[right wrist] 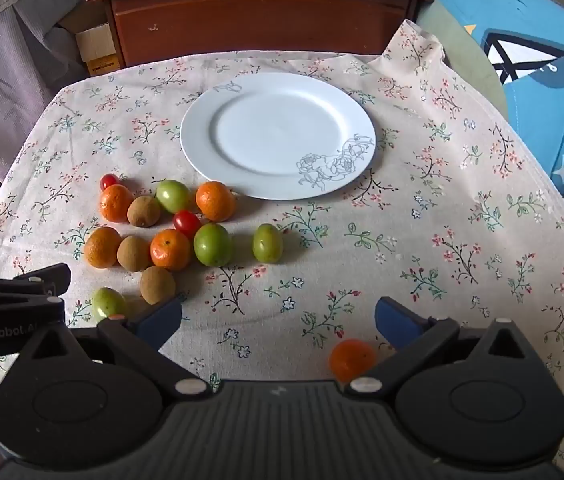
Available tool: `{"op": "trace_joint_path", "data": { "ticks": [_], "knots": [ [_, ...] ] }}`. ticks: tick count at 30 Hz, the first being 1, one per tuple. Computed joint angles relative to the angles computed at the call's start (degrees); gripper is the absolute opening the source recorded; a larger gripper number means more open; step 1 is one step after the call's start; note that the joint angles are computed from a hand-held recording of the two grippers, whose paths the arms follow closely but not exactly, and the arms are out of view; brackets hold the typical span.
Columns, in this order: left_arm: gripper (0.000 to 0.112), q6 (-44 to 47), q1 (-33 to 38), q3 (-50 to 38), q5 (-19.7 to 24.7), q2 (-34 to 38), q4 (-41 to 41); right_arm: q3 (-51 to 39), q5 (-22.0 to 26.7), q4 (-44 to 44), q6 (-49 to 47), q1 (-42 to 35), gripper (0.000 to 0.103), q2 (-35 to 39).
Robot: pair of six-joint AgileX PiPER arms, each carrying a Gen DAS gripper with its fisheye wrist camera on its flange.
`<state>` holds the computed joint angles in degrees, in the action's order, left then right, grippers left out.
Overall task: Organize fruits
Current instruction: 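Move the right tool to the lone tangerine while the left tool approaches the green pear-shaped fruit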
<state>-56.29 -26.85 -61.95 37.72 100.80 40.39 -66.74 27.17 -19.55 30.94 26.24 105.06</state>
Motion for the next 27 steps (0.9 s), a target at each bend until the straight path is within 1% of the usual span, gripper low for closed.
{"op": "trace_joint_path", "data": {
  "ticks": [1,12,20,23,27],
  "knots": [
    [0.1,0.66,-0.11,-0.59,0.98,0.35,-0.47,-0.02,0.2,-1.35,1.1,0.24,0.102,0.03],
    [0.1,0.27,0.0,0.21,-0.22,-0.11,-0.42,0.78,-0.96,-1.38,0.71,-0.03,0.102,-0.35],
    [0.1,0.11,0.15,0.33,-0.83,-0.45,-0.78,1.44,-1.93,-3.49,2.34,0.19,0.102,-1.08],
    [0.1,0.28,0.48,0.8,-1.61,-1.03,-1.06,2.09,-3.03,-4.2,2.7,0.0,0.102,-1.56],
    [0.1,1.14,1.27,1.86,-3.02,-2.27,-1.78,3.94,-5.95,-4.46,2.41,-1.38,0.102,-3.29]
  ]
}}
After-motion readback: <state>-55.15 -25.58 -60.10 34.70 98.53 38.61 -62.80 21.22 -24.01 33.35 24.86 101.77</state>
